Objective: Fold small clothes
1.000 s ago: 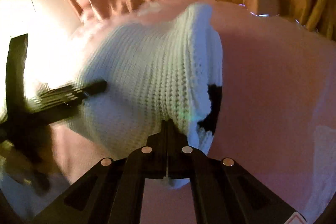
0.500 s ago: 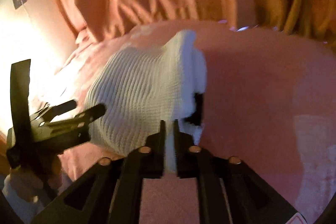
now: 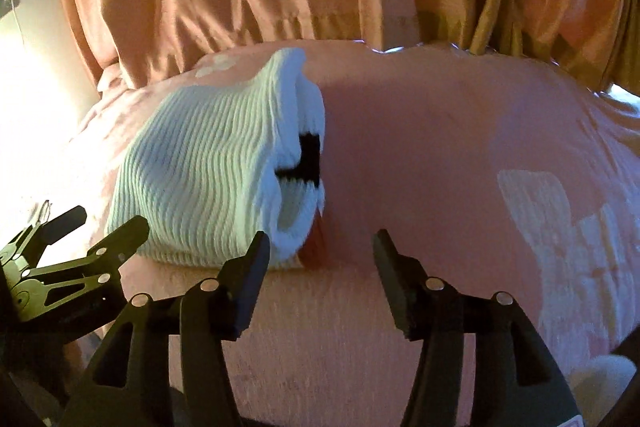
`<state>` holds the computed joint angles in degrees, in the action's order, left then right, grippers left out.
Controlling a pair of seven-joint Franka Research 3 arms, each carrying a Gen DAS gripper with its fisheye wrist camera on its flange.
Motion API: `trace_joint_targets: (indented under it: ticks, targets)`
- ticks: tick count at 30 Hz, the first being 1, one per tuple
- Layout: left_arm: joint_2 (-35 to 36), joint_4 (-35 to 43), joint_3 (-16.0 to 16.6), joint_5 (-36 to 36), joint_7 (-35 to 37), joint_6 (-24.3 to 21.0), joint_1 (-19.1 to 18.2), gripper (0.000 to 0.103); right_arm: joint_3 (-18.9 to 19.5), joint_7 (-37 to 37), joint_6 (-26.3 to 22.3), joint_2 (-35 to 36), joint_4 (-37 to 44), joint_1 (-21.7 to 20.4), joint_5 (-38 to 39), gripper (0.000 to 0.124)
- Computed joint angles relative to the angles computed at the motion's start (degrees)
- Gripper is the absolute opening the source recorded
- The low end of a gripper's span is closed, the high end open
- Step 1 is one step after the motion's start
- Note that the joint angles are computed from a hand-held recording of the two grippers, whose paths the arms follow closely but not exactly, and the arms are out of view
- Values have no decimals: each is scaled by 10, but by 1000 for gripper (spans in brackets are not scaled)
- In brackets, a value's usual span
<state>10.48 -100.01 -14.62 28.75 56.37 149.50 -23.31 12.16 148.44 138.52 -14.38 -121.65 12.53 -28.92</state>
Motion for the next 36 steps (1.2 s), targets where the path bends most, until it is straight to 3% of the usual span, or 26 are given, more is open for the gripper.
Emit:
trace_joint_targets:
  ticks: [9,36]
  targets:
    - [-20,-41,3,46,-63,4,-6,95,4,1,-5,-6,-14,5,8,56]
    - [-27,-62,-4,20,-36,15,7,95,3,-9,-13,8,-12,20,15,56]
